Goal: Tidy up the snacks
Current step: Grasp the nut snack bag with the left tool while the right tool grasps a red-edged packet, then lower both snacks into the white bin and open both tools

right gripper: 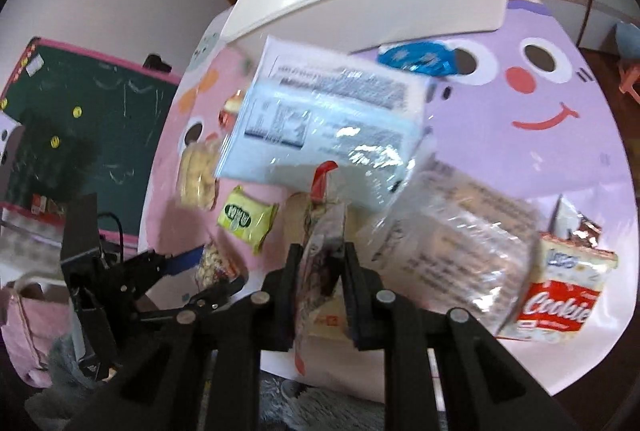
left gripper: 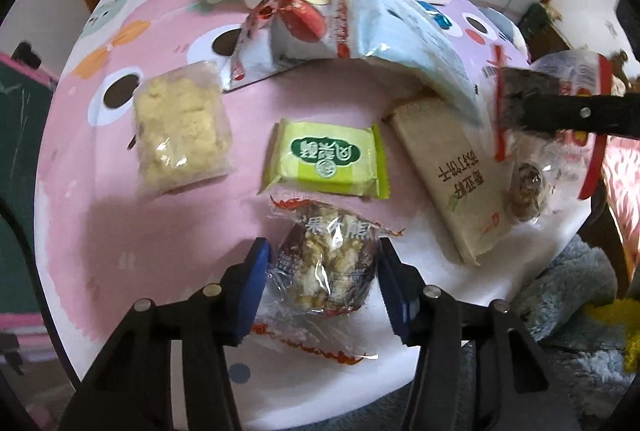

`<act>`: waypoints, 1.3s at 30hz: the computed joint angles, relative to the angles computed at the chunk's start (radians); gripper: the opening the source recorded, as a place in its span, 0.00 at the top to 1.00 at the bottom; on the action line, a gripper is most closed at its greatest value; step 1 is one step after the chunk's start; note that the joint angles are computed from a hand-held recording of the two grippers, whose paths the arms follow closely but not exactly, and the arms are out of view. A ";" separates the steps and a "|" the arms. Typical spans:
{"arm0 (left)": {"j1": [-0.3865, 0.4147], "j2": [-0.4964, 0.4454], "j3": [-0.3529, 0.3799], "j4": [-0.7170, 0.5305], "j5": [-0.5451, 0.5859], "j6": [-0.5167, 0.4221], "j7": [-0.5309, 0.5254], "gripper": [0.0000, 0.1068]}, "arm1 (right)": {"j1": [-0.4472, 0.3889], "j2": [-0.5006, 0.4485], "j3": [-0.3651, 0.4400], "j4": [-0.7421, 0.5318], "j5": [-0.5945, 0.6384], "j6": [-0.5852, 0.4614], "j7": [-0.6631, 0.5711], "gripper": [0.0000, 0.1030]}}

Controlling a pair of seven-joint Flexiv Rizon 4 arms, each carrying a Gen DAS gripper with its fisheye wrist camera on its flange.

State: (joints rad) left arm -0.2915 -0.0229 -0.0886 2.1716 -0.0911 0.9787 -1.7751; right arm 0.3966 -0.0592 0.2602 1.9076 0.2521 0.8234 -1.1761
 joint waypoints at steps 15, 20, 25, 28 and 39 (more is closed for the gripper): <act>0.027 0.040 -0.023 -0.250 0.121 -0.049 -0.123 0.52 | -0.034 0.031 -0.031 -0.059 -0.018 0.065 -0.087 0.82; 0.023 -0.010 -0.032 -0.452 0.233 -0.118 -0.181 0.52 | -0.031 0.030 -0.036 -0.095 -0.125 0.115 -0.085 0.82; 0.011 -0.062 -0.020 -0.643 0.336 -0.177 -0.233 0.52 | -0.027 0.018 -0.047 -0.157 -0.259 0.180 -0.054 0.82; 0.003 -0.101 -0.008 -0.757 0.375 -0.220 -0.257 0.52 | -0.026 -0.002 -0.058 -0.204 -0.344 0.208 -0.029 0.82; -0.009 -0.326 0.060 -1.097 0.368 -0.286 -0.249 0.52 | -0.009 -0.176 -0.128 -0.481 -0.559 0.228 0.117 0.82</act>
